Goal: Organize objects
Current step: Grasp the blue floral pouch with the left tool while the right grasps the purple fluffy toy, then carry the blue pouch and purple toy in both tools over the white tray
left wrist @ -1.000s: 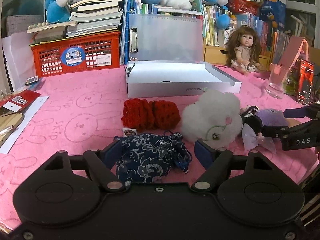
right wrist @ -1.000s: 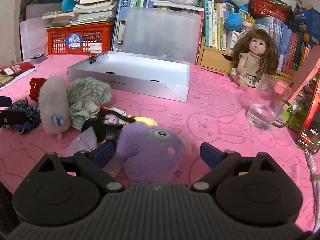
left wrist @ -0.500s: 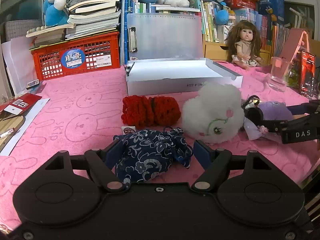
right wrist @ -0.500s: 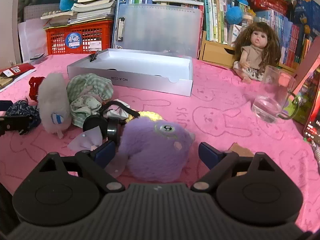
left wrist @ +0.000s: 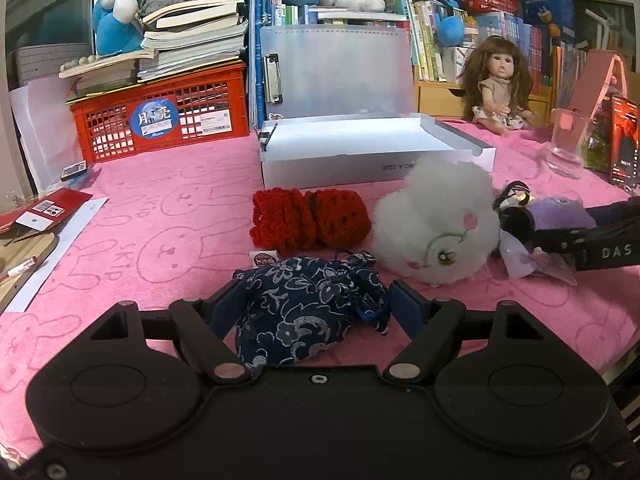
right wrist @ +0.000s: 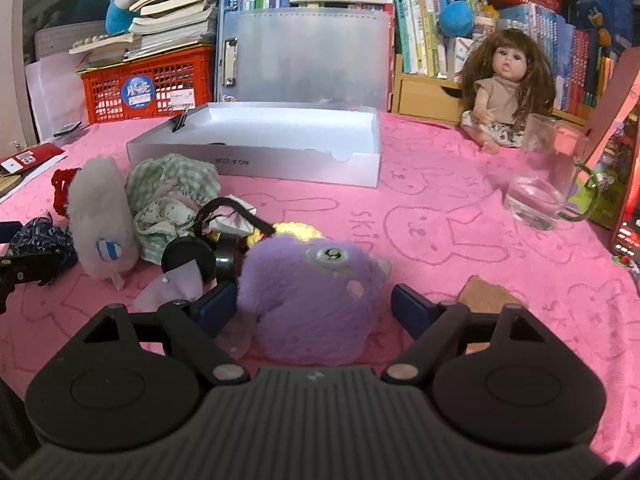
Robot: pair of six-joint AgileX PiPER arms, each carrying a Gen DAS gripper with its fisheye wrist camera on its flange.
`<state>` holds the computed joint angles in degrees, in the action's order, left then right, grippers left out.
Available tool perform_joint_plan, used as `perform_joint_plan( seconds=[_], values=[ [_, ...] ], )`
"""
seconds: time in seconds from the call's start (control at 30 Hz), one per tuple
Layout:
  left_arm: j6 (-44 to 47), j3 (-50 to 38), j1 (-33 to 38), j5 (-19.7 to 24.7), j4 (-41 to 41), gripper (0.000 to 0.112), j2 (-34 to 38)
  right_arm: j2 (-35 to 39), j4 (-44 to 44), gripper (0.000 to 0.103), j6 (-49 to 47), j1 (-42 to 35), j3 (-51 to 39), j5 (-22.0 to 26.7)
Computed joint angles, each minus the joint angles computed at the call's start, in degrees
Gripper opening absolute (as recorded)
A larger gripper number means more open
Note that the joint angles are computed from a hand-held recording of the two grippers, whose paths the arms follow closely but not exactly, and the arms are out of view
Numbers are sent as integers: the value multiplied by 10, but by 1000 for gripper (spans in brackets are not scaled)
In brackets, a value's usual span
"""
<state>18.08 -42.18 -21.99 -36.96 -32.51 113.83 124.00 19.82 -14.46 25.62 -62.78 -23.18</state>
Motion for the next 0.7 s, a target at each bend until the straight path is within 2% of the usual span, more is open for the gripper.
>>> perform_joint_plan(
  seconds=[0.17, 0.33, 0.43, 0.5, 0.63, 0.7],
  values=[
    [49, -16, -14, 0, -55, 85, 13, -11, -13, 87, 15, -4, 12, -7],
    [53, -24, -16, 4, -66, 85, 21, -9, -25, 82, 27, -6, 8, 2],
    [33, -18, -13, 4, -47, 66, 17, -7, -28, 77, 32, -4, 5, 7],
    [52, -17, -19, -5, -71, 45, 15, -7, -27, 72, 35, -2, 6, 6],
    [-9, -3, -3, 6, -28, 37, -5, -14, -22, 68, 36, -1, 14, -3],
    [-9, 2, -4, -3, -29, 36, -13, -21, -20, 68, 36, 0, 21, -10]
  ],
)
